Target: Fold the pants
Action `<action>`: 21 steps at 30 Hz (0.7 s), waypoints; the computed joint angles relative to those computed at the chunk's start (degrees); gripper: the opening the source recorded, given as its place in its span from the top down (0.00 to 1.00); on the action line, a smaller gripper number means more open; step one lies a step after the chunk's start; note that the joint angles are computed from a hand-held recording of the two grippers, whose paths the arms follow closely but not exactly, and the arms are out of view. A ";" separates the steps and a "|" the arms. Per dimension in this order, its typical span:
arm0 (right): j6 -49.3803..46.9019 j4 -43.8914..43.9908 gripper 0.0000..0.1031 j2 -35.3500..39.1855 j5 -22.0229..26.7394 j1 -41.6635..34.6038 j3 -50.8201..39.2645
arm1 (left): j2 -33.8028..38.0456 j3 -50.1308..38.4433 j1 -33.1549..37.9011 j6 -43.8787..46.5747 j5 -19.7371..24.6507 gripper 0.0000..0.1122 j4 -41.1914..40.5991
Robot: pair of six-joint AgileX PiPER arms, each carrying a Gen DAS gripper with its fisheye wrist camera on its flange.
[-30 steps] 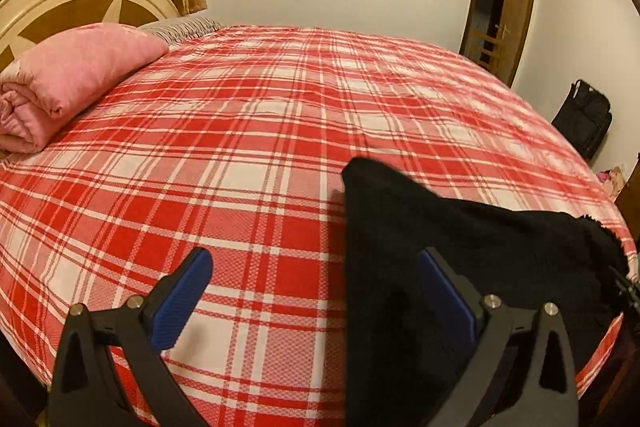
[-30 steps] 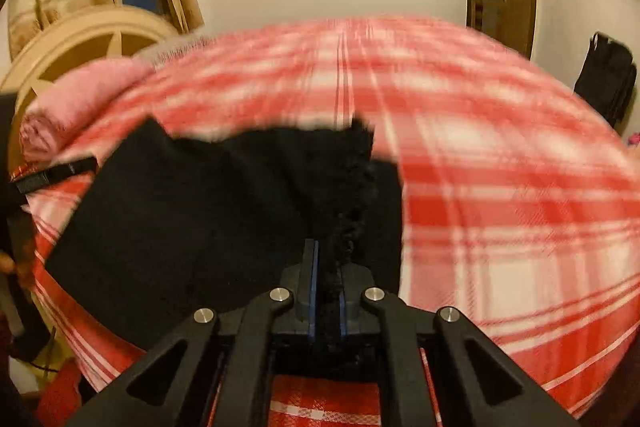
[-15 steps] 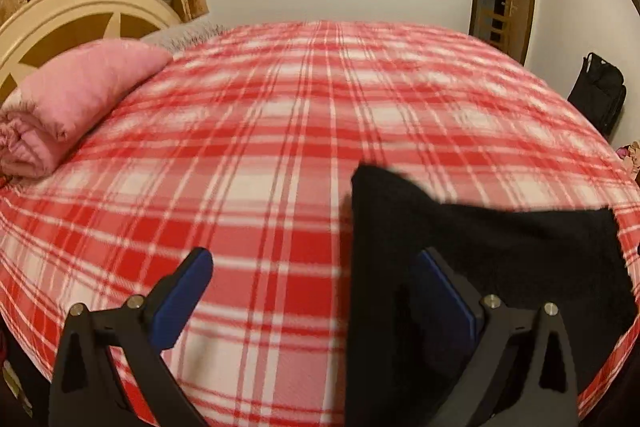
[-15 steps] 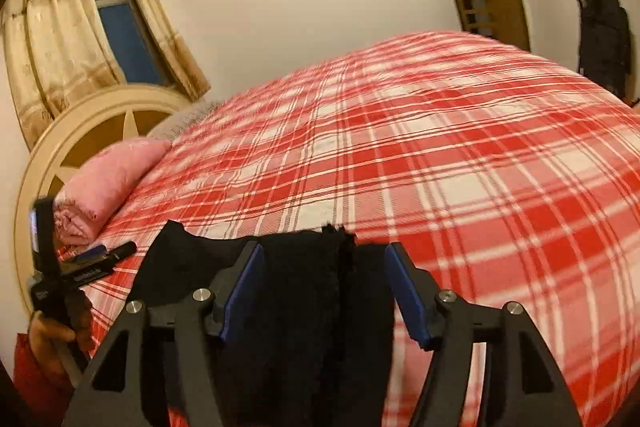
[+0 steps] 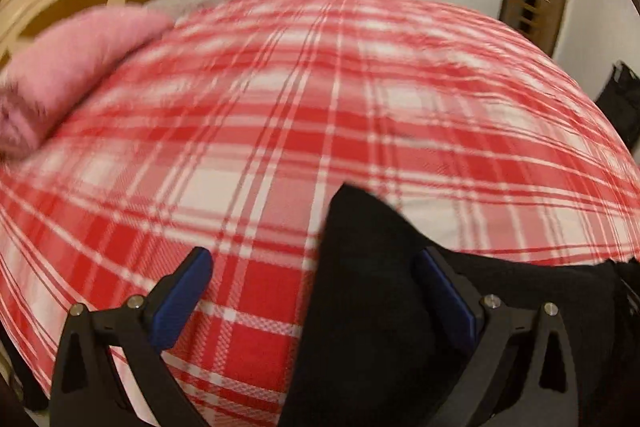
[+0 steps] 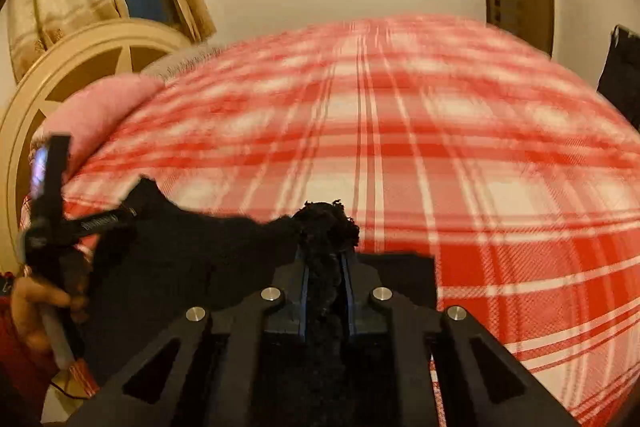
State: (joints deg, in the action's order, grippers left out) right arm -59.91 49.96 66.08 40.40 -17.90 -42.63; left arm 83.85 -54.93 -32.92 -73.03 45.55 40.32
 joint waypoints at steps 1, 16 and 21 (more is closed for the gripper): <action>-1.54 1.04 0.88 -2.53 -0.59 -0.08 0.79 | -0.31 0.84 0.49 -0.63 -1.18 0.08 -0.56; -4.26 1.59 0.78 5.90 -8.15 0.55 1.12 | 6.92 -4.83 2.49 0.23 1.12 0.08 -3.60; -9.43 8.88 0.71 -5.99 6.38 -14.51 3.49 | 3.68 -3.68 4.19 6.27 -0.61 0.08 -7.30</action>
